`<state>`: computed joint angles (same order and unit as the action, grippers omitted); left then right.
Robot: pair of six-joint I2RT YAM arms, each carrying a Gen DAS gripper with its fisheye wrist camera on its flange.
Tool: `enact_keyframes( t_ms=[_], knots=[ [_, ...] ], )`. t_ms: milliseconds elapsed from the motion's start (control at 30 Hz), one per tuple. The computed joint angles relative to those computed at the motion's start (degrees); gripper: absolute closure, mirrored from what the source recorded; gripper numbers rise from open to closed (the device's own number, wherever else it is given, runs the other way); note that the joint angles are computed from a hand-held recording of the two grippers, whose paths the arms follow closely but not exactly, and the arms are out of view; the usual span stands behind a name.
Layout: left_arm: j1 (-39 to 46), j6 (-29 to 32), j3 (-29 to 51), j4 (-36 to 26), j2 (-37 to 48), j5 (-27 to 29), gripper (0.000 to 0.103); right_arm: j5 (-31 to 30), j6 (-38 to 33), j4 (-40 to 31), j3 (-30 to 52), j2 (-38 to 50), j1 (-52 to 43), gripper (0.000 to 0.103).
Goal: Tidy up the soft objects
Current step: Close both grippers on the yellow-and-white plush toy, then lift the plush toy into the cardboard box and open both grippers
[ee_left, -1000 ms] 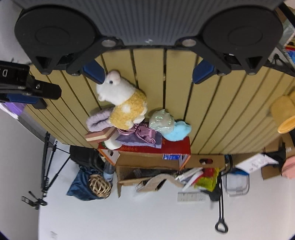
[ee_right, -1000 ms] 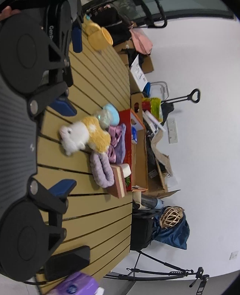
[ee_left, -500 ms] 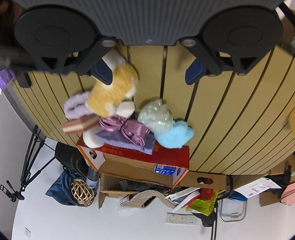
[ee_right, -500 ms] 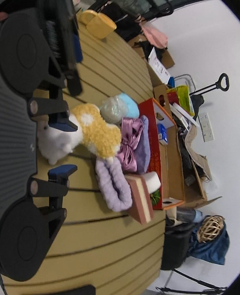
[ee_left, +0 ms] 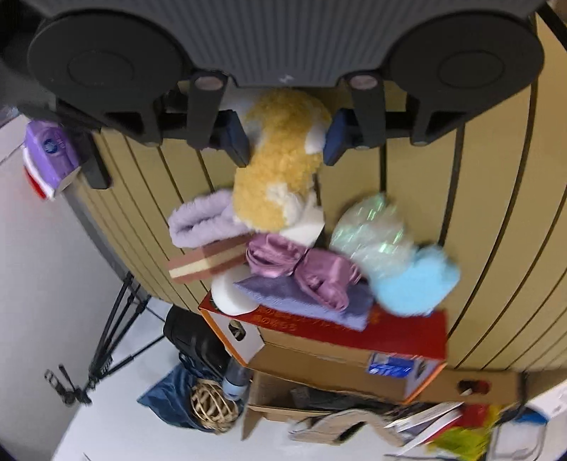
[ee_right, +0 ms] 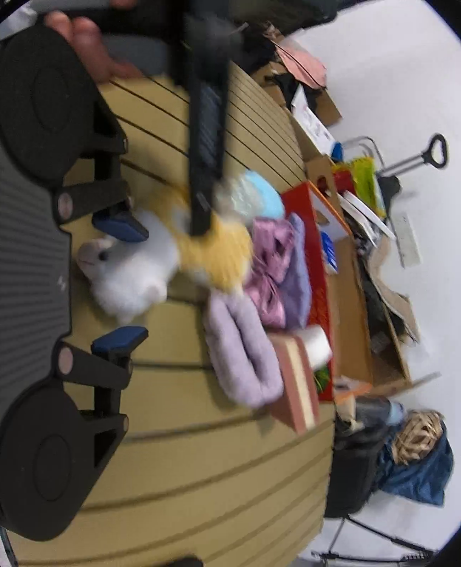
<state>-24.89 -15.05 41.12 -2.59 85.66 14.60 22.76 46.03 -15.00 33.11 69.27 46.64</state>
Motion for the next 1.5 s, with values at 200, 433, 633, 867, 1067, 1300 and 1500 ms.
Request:
enact_keyframes(
  t_ms=[200,433,633,867,1067,1300,1500],
  knots=[
    [1.33,-2.76,-1.07,-1.44,-3.51,-0.06,0.053,-6.1,2.7,4.48,-3.36,-3.69,-4.5,0.05],
    [3.15,-3.43,4.08,-0.26,5.22,4.54,0.058,-5.09,7.07,13.25,-4.04,3.95,-3.9,0.051],
    [3.92,-3.86,3.04,-3.97,2.36,6.06,0.059,-5.77,8.04,15.27,-4.72,4.08,-5.74,0.055],
    [4.06,-5.16,6.92,-2.55,8.14,7.0,0.056,-11.57,8.79,21.77,-7.82,4.43,-9.95,0.056],
    [3.12,-5.75,3.42,-2.74,3.14,4.85,0.062,-14.46,10.9,23.64,-9.72,2.91,-10.51,0.065],
    [2.99,-7.92,-4.57,-6.56,-13.92,4.83,0.063,-2.25,13.64,11.58,-8.22,-9.3,1.82,0.066],
    [0.26,-8.91,-7.34,-15.11,-30.71,2.64,0.063,13.96,20.64,-4.17,-2.34,-16.65,18.12,0.066]
  ],
)
